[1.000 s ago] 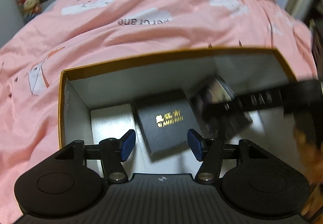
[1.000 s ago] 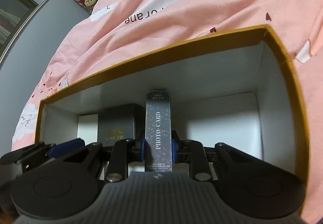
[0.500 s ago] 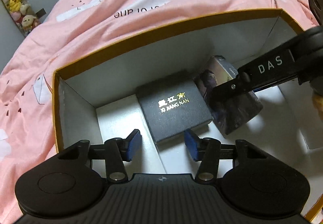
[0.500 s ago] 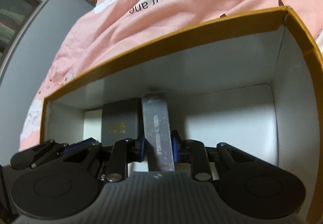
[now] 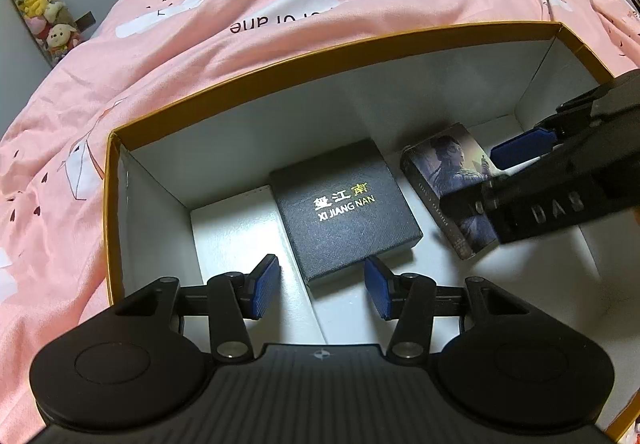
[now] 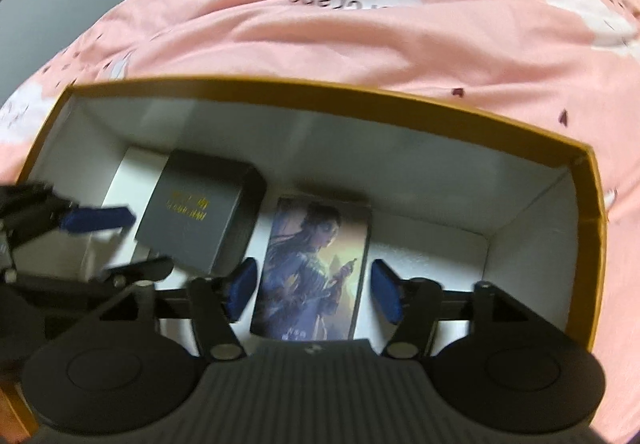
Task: Organize objects
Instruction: 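Lower the PHOTO CARD pack beside the grey box and open the right gripper, then lift both grippers away from the orange box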
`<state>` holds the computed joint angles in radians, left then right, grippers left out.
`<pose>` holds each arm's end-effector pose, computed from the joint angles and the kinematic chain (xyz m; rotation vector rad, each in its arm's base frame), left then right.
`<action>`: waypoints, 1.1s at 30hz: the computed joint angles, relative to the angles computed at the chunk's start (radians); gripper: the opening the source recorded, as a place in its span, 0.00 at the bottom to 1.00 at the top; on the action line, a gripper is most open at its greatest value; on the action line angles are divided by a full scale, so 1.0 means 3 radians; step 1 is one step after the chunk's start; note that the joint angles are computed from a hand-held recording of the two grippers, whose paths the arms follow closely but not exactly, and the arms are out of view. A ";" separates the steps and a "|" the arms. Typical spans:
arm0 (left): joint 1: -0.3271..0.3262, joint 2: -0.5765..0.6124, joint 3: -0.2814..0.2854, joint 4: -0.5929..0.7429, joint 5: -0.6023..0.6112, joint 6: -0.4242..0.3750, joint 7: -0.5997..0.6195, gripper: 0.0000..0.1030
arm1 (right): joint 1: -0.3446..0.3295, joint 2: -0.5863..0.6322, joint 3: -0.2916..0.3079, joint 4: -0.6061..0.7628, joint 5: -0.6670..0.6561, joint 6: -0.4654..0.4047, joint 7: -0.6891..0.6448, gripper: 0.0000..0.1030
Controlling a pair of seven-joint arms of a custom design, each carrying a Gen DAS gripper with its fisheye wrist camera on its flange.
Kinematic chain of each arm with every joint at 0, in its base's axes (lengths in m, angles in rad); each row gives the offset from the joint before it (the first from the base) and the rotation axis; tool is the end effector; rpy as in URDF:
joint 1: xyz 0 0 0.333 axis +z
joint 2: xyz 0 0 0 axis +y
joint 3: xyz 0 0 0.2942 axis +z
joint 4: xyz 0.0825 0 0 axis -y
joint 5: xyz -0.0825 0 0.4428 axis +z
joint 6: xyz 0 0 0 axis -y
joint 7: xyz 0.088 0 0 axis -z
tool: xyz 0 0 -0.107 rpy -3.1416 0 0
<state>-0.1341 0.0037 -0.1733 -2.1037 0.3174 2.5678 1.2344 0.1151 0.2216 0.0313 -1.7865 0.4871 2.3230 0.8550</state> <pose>0.6012 -0.1960 0.4140 -1.7122 2.0897 -0.4211 0.6904 0.1092 0.4166 -2.3160 1.2513 -0.0973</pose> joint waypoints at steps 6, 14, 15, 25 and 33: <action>0.0013 -0.0017 0.0007 -0.0024 -0.0129 0.0041 0.0071 0.54 | 0.0055 -0.0044 -0.0003 0.0009 -0.0429 -0.0235 -0.0464 0.68; 0.0005 -0.0061 -0.0002 -0.0083 -0.0094 0.0077 0.0030 0.53 | 0.0140 -0.0151 -0.0021 -0.0202 -0.0801 -0.0037 -0.0796 0.40; 0.0005 -0.0064 -0.0002 -0.0085 -0.0094 0.0076 0.0029 0.53 | 0.0139 -0.0157 -0.0017 -0.0220 -0.0790 0.0005 -0.0849 0.37; 0.0002 -0.0062 -0.0001 -0.0084 -0.0123 0.0076 0.0042 0.53 | 0.0121 -0.0135 0.0012 -0.0219 -0.0573 0.0063 -0.1210 0.31; -0.0003 -0.0075 -0.0003 -0.0082 -0.0244 0.0074 0.0102 0.52 | 0.0120 -0.0087 -0.0006 -0.0170 -0.0590 0.0057 -0.1225 0.31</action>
